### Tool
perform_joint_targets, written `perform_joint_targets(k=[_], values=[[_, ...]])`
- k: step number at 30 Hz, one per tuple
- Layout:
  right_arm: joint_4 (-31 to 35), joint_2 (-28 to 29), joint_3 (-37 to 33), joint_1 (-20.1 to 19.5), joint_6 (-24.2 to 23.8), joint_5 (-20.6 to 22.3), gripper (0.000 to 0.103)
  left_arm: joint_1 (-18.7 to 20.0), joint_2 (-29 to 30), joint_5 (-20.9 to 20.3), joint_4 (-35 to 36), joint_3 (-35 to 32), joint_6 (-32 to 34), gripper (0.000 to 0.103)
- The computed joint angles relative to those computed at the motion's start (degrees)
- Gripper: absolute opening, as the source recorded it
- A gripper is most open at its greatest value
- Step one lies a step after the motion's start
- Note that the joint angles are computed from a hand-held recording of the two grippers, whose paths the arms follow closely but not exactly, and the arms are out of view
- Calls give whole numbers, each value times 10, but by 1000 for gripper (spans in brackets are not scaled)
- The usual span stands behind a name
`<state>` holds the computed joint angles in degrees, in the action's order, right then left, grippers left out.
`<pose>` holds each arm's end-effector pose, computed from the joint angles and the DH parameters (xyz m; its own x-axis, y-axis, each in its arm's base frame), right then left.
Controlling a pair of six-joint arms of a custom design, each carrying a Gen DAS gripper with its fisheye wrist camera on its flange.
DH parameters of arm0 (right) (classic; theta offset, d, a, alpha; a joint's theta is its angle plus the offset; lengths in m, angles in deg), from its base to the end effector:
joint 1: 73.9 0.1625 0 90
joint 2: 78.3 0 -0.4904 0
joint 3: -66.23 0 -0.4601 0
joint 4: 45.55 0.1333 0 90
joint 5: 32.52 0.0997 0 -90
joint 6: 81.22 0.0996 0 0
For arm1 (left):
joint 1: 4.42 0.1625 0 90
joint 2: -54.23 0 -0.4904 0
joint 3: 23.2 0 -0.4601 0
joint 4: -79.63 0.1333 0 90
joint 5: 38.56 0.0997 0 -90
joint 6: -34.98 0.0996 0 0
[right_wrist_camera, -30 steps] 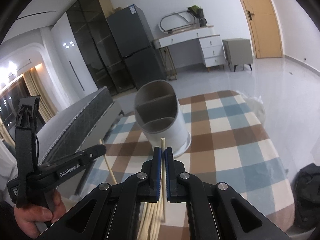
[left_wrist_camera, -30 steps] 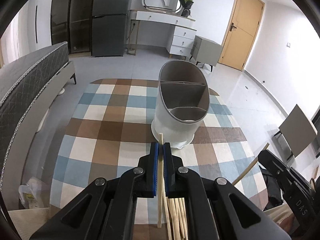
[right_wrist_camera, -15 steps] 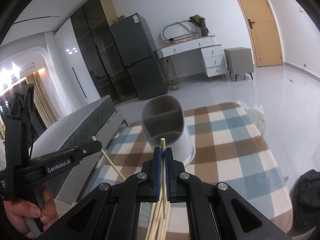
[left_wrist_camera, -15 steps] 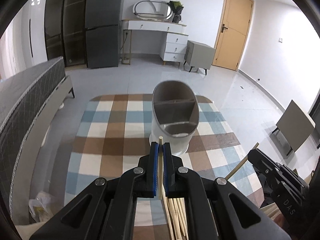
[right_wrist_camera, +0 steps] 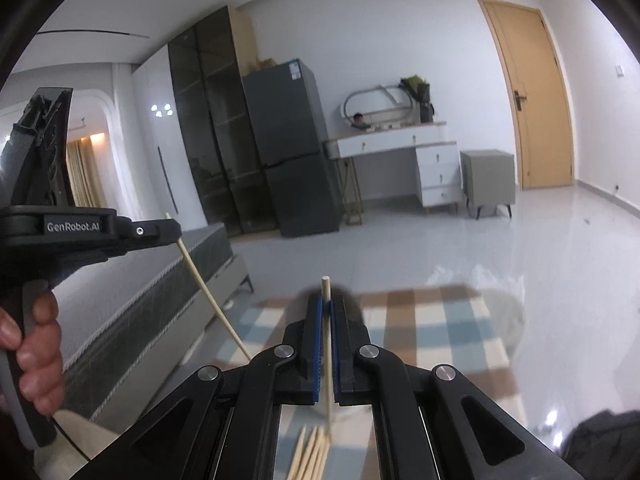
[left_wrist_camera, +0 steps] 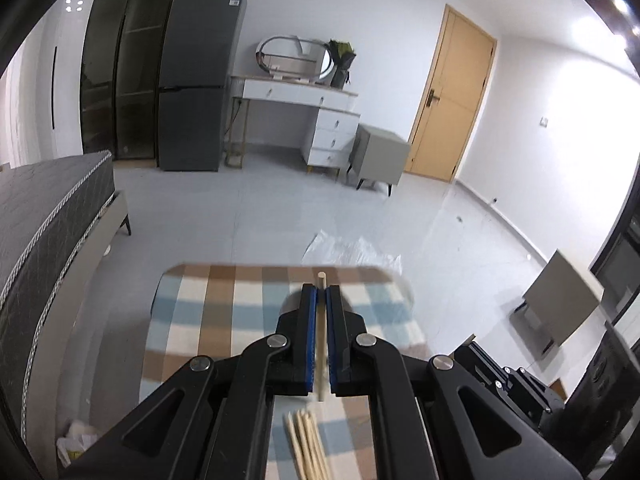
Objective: Organize utensils
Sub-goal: 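Lift both held chopsticks up and carry them over the utensil holder, then open both tools to drop the chopsticks into the holder compartments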
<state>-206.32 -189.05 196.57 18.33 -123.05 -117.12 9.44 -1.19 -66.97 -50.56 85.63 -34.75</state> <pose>0.1581 -0.3936 0.4823 -0.7229 -0.5012 0.4757 -0.6797 0.3921 -0.6199 -0.5673 -0.3675 0.1279 -0.8584 -0.0420 -0.5112 0.4037 0.5593 -0.7240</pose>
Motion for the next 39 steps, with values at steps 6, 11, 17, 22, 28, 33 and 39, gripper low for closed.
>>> perform_joint_targets(k=[6, 11, 17, 22, 28, 33, 39], values=[[-30, 67, -58, 41, 13, 3, 3, 25, 6, 18, -49, -27, 74, 0], [-63, 125, -87, 59, 13, 6, 3, 48, 16, 22, -98, -32, 126, 0], [-96, 162, -82, 56, -20, 8, 3, 74, 25, 5, -130, -27, 154, 0], [-100, 169, -70, 42, -49, 12, 3, 91, 31, -22, -153, -21, 164, 0], [-80, 174, -66, 29, -77, 8, 3, 104, 38, -59, -166, -29, 179, 0], [-38, 170, -70, 25, -82, 12, 6, 110, 36, -82, -136, -41, 165, 2], [7, 139, -67, 14, -74, 36, 18, 97, 24, -66, -95, -40, 127, 51]])
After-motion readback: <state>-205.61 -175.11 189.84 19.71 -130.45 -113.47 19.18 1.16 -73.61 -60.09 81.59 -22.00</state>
